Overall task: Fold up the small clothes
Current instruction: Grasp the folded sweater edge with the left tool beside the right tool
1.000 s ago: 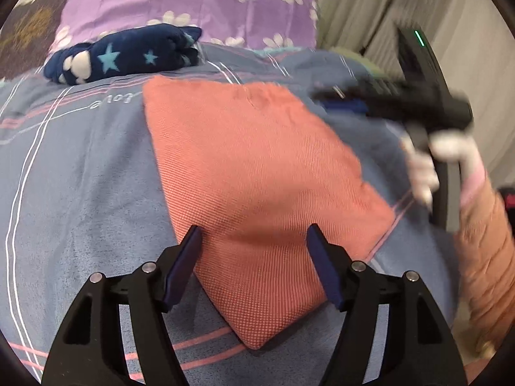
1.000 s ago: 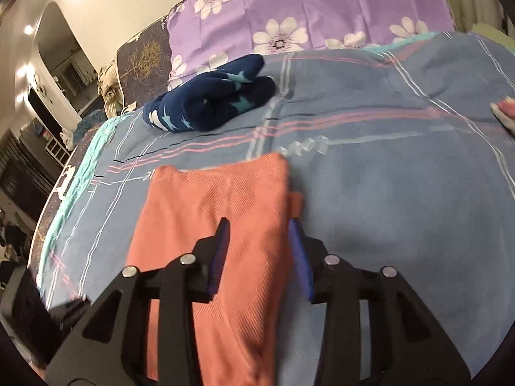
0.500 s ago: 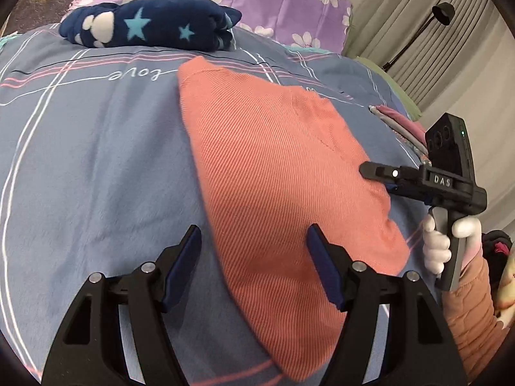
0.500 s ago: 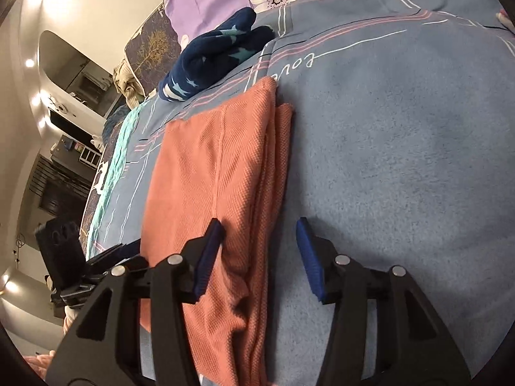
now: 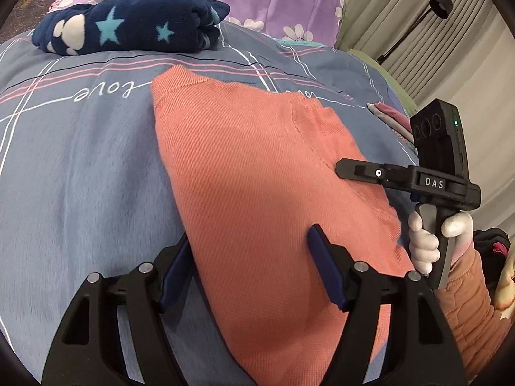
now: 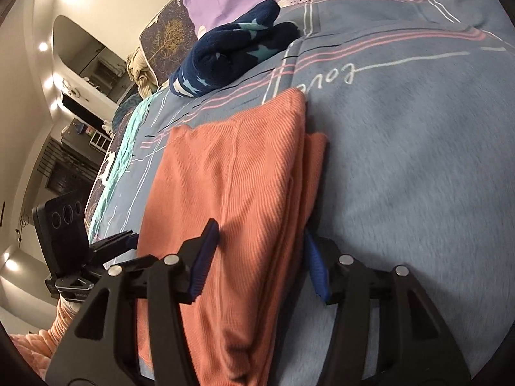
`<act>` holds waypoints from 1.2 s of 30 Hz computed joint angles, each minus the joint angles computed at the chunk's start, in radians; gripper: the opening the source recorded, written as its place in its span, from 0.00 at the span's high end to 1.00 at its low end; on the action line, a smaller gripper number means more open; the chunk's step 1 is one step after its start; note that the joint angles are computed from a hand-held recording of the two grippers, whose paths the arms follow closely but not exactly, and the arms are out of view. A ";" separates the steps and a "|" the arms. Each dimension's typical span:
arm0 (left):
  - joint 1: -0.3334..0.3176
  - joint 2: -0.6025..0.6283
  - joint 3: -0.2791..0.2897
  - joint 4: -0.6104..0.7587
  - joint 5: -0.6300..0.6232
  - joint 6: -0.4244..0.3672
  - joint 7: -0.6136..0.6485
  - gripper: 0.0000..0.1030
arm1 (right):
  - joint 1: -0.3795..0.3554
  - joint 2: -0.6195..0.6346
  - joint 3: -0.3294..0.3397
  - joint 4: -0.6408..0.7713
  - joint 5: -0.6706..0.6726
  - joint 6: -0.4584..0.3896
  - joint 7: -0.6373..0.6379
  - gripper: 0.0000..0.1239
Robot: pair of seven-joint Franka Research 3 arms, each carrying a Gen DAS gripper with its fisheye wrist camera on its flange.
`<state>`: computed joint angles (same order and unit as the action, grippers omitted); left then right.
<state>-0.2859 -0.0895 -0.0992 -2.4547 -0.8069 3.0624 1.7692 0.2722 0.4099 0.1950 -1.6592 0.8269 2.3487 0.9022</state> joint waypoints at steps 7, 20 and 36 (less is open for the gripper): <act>0.023 0.040 -0.011 0.057 -0.131 -0.020 0.153 0.31 | 0.010 0.013 0.000 0.015 -0.017 0.021 0.004 0.62; 0.095 0.081 -0.073 0.112 -0.227 -0.034 0.275 0.32 | 0.025 0.021 0.005 0.017 -0.050 0.073 0.021 0.65; 0.092 0.040 -0.065 0.042 0.099 0.039 -0.016 0.69 | 0.048 -0.029 0.016 -0.056 -0.069 0.199 0.000 0.82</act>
